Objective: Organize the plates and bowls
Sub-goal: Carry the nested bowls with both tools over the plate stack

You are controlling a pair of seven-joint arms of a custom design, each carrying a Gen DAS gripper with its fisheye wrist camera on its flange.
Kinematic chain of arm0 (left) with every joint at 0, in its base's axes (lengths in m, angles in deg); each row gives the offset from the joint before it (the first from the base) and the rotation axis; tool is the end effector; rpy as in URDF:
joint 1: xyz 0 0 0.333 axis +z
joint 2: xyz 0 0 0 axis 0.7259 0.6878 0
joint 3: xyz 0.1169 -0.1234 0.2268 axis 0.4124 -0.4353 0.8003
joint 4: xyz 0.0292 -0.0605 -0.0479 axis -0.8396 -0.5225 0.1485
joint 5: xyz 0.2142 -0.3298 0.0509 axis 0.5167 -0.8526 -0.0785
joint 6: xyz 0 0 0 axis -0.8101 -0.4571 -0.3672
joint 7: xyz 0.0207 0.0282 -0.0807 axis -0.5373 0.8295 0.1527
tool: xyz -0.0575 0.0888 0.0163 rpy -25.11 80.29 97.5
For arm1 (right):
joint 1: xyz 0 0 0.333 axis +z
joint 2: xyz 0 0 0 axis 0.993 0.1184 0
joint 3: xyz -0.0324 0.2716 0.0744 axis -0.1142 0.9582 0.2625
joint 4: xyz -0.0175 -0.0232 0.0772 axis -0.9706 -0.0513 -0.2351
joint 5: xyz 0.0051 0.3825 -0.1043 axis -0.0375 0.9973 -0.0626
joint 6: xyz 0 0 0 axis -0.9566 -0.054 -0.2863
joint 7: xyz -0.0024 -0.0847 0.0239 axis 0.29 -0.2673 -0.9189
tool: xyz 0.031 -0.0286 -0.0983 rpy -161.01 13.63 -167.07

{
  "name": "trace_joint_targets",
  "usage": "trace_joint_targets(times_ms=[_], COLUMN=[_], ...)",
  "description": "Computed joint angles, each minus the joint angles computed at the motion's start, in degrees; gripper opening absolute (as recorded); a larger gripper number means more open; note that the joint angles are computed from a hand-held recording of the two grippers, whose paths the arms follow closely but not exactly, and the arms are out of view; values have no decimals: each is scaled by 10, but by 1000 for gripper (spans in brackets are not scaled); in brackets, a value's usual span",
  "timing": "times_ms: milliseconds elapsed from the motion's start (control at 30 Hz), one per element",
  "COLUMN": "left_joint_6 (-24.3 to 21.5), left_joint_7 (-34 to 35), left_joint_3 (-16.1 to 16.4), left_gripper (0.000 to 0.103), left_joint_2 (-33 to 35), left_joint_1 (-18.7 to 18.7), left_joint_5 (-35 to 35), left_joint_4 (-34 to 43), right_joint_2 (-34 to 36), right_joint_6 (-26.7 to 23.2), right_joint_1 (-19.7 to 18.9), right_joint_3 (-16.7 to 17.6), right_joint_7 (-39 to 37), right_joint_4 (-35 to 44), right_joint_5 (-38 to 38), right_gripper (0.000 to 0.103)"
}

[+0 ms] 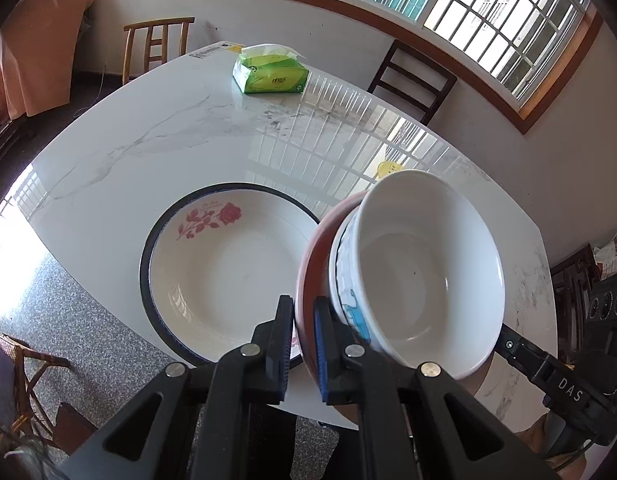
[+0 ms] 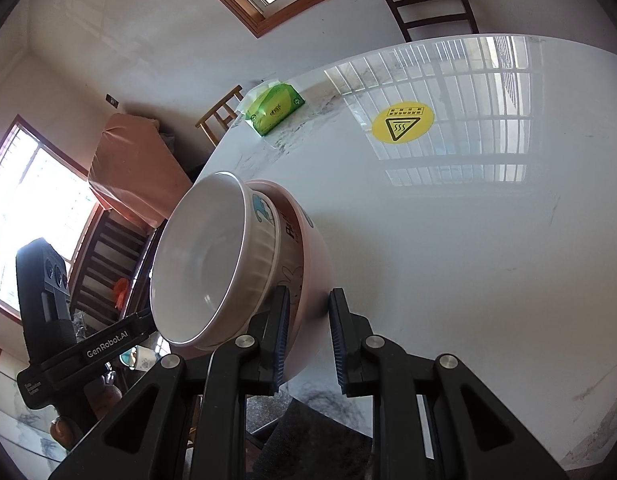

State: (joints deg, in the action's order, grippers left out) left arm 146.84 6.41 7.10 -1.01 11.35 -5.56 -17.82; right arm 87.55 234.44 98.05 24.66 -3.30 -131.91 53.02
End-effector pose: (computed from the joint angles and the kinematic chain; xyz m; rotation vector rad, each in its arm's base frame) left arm 0.5693 -0.4920 0.3980 -2.1801 1.8119 -0.8193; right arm 0.5840 0.2386 0.3794 -1.6274 1.7420 0.1710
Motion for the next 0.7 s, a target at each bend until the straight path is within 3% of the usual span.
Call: trace_joint_targets(times_ms=[700], left_joint_6=[21], left_joint_7=[-41], left_joint_3=[3], left_gripper=[8], left_joint_2=[-65], left_joint_1=[44], left_joint_5=[16], left_joint_4=[-96], right_joint_2=[91], right_joint_6=[-31], right_joint_1=[5], right_joint_3=[29], right_joint_7=[32], right_joint_4=[126], right_joint_5=[-60], right_gripper=[20])
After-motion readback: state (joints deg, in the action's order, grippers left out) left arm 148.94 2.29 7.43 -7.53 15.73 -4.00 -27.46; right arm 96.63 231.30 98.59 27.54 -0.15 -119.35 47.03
